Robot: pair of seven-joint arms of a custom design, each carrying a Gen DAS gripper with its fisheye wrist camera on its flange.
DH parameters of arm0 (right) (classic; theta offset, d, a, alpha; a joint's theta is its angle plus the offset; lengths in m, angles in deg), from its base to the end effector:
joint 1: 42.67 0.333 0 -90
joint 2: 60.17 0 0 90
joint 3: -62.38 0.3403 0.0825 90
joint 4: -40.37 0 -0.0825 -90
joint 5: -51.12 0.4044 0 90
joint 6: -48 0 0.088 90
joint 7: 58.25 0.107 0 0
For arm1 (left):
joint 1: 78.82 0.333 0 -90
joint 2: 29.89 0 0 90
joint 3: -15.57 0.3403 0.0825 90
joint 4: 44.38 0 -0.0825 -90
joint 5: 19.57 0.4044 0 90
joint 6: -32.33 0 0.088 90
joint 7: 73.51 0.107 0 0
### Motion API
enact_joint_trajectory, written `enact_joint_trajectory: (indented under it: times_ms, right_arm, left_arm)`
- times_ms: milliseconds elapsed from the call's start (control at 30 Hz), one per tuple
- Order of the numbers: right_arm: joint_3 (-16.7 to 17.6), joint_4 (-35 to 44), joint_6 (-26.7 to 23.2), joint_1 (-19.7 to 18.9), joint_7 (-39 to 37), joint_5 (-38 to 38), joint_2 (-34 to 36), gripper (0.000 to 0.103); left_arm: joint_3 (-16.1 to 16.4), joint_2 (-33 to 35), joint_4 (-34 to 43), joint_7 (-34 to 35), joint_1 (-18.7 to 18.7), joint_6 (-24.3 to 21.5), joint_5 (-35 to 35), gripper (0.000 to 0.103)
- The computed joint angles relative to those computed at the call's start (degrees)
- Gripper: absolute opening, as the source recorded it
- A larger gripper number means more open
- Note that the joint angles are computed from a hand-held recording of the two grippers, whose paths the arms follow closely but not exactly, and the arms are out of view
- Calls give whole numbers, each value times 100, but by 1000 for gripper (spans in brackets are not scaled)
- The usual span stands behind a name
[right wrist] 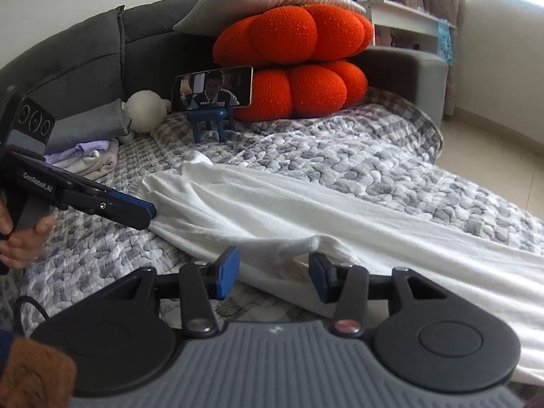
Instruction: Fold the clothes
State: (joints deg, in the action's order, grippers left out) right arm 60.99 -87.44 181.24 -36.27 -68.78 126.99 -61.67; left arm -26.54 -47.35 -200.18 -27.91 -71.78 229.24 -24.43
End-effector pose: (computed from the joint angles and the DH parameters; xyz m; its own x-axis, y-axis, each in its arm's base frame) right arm 0.5528 0.0656 0.4175 0.8296 -0.5380 -0.1492 -0.4060 -0.3979 -0.8227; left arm 0.3713 -0.2575 0.4205 -0.0453 -0.8873 0.4589 -0.6565 -0.3198 -0.6832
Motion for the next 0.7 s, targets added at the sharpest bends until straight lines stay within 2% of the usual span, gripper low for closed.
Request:
enact_joint_trajectory:
  times_ms: [67, 167, 200, 233, 300, 333, 467, 567, 633, 700]
  right_arm:
    - [-51, 240, -402, -69, 389, -265, 219, 53]
    - [-100, 523, -1041, -251, 752, -343, 438, 51]
    - [-97, 563, -1202, -302, 820, -349, 466, 41]
    - [-94, 600, -1357, -349, 885, -356, 492, 23]
    - [-47, 506, -1302, -358, 841, -447, 400, 10]
    - [-39, 444, -1262, -359, 863, -475, 337, 8]
    - [-215, 339, -1927, -528, 1513, -445, 68, 8]
    - [-382, 379, -2583, -684, 2381, -463, -36, 8]
    - [-395, 406, -2746, -718, 2923, -688, -28, 9]
    - [-339, 348, -2653, -688, 3109, -998, -19, 9]
  left_arm:
    - [-42, -82, -33, -9, 38, -51, 1, 69]
    - [33, -167, -94, -90, -15, -54, 94, 69]
    - [46, -196, -115, -122, -20, -54, 115, 69]
    - [47, -230, -136, -155, -13, -56, 130, 69]
    - [48, -324, -189, -228, -8, -83, 167, 69]
    - [39, -410, -221, -270, -2, -143, 192, 69]
    - [174, -881, -437, -514, -158, -412, 440, 70]
    - [368, -1264, -702, -781, -403, -493, 578, 71]
    - [383, -1503, -861, -1049, -444, -560, 585, 71]
    - [355, -1638, -1003, -1339, -417, -489, 578, 71]
